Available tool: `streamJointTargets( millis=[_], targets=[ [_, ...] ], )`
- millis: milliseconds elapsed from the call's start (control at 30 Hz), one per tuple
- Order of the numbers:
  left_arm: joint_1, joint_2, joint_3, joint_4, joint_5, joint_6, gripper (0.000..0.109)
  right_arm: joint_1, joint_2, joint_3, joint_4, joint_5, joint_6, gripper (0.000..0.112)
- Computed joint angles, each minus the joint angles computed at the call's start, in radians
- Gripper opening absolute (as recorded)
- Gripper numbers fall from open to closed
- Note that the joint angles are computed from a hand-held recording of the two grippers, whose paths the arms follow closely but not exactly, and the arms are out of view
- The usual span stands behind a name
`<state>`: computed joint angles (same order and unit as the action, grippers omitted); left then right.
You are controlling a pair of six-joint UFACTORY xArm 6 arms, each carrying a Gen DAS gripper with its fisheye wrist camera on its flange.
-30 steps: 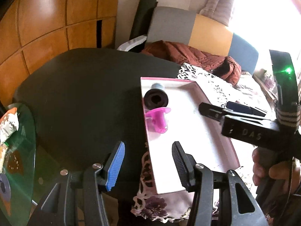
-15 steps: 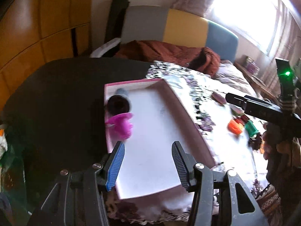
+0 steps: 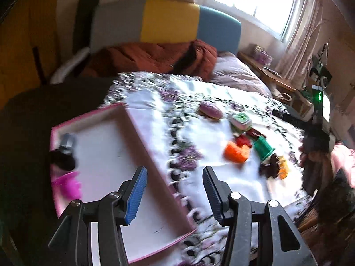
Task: Organize rigid objects
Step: 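Move both tools back toward the toys on the cloth, then grasp the purple textured egg with the left gripper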
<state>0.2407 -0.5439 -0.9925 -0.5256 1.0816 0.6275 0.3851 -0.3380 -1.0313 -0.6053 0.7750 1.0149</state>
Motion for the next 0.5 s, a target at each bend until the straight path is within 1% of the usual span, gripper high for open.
streamJointTargets(
  millis=[100,233,267,333,367,500],
  targets=[
    [-0.098,0.066,-0.041,0.051,-0.045,-0.077,0.053,-0.050,-0.025,0.036,0.082,-0.012,0.031,0.100],
    [-0.190,0.194,-0.134,0.071,-0.055,-0.171,0.053,-0.087,-0.065,0.075,0.113,-0.079,0.063,0.100],
    [-0.219,0.246,-0.173,0.076,-0.055,-0.205,0.052,-0.092,-0.069,0.080,0.124,-0.092,0.065,0.100],
    [-0.247,0.312,-0.230,0.083,-0.035,-0.255,0.051,-0.097,-0.077,0.089,0.151,-0.110,0.058,0.100],
    [-0.267,0.366,-0.275,0.075,-0.022,-0.282,0.051,-0.101,-0.078,0.092,0.164,-0.119,0.051,0.100],
    [-0.320,0.521,-0.408,0.085,-0.016,-0.398,0.050,-0.106,-0.078,0.096,0.199,-0.134,0.038,0.100]
  ],
)
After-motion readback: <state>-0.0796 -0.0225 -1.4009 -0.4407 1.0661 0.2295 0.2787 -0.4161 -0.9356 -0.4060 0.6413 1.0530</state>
